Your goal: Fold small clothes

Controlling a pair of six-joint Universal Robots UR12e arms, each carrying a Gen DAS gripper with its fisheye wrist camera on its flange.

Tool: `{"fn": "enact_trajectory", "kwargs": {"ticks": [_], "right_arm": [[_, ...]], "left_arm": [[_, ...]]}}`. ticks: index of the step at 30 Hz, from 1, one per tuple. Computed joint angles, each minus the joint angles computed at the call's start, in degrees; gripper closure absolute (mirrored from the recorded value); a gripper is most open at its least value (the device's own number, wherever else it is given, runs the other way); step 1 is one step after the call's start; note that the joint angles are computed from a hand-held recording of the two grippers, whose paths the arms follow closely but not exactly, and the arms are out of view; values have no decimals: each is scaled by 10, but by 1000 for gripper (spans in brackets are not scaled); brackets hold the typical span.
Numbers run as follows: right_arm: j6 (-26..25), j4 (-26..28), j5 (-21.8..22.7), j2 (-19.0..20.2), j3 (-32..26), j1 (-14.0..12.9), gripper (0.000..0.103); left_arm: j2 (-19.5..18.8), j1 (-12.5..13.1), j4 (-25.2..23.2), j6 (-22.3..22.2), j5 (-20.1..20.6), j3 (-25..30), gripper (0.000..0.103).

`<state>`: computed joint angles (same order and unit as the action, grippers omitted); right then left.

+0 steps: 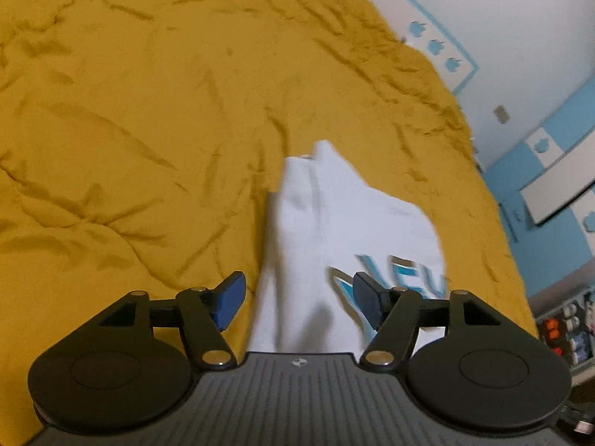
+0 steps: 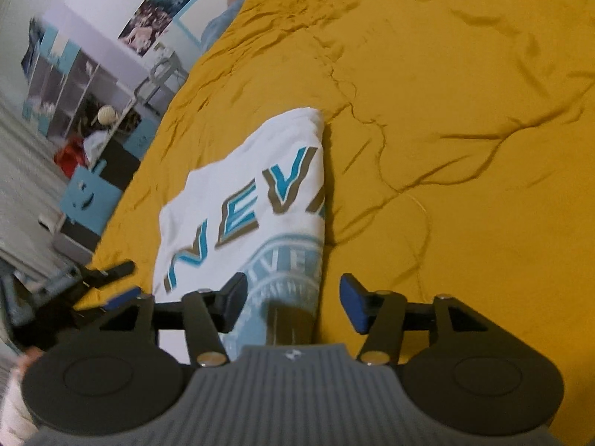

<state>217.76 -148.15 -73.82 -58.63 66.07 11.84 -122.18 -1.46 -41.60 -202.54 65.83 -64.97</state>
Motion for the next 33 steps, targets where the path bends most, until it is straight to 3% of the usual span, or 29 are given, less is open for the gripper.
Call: {"fn": "enact_trajectory", "kwargs": {"ticks": [4,9,16,19,20,23,26,29,33], "right_arm": [[21,4,19,29,-35,-7,47],[81,3,66,71,-81,-20,47],[140,8,104,137,-167,-32,53],[177,1,113,165,-205,-35,58],[193,-5,115,175,-217,-36,64],[214,7,113,194,-247,-36,78],[192,20,108,196,-259,-35,90],[174,5,99,188,-252,-32,94],[115,6,70,170,-252,-23,95]], "left_arm": [[-30,11,-19,-16,-64,27,26],[-69,24,-6,-57,-144,54,28],[-116,30,14,-124,-195,104,36],[-130,30,24,-165,-196,120,50],[-132,29,24,-175,-192,123,57],[-126,25,30,-168,-175,118,68],[-117,22,55,-174,-163,108,76],[-101,14,68,-133,-129,101,80],[-68,3,107,-88,-84,72,82]]}}
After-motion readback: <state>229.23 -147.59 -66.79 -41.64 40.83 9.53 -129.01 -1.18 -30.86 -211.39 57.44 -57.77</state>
